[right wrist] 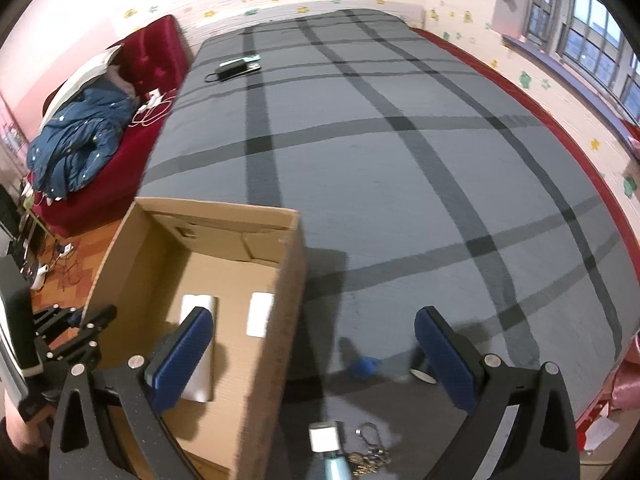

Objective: Organize rigid objects
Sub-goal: 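Withdraw the right gripper from the box toward the black cylinder, then grasp the black cylindrical cup with the right gripper and lift it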

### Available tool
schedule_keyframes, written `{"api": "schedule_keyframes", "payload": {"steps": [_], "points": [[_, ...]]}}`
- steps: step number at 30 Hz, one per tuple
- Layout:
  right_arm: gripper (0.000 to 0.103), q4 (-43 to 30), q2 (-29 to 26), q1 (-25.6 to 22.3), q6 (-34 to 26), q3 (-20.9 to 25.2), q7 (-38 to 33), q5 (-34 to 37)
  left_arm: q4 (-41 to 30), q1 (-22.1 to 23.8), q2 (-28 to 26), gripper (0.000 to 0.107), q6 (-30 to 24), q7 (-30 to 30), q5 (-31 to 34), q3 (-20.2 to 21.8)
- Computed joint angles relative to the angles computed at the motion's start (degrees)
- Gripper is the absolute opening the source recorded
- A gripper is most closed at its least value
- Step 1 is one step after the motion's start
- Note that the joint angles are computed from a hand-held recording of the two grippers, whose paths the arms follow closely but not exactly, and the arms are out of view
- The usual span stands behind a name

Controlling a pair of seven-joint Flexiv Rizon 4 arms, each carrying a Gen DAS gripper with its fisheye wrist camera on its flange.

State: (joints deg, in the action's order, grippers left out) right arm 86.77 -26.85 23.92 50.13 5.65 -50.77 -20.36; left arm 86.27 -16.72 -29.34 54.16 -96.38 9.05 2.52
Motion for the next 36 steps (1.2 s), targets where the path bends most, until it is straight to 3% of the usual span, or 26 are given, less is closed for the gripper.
{"api": "schedule_keyframes", "payload": {"steps": [15, 36], "points": [[0.103, 8.26, 1.67, -3.29, 0.85, -2.42, 7.14, -2.69, 0.04, 0.06, 0.05, 0.015, -0.05, 0.01, -0.07, -0.09], [0.103, 9.59, -4.25, -6.18, 1.17, -2.81, 9.88, 0.50, -0.30, -0.16, -0.09, 0.015, -0.35, -0.22, 0.53, 0.12]]}}
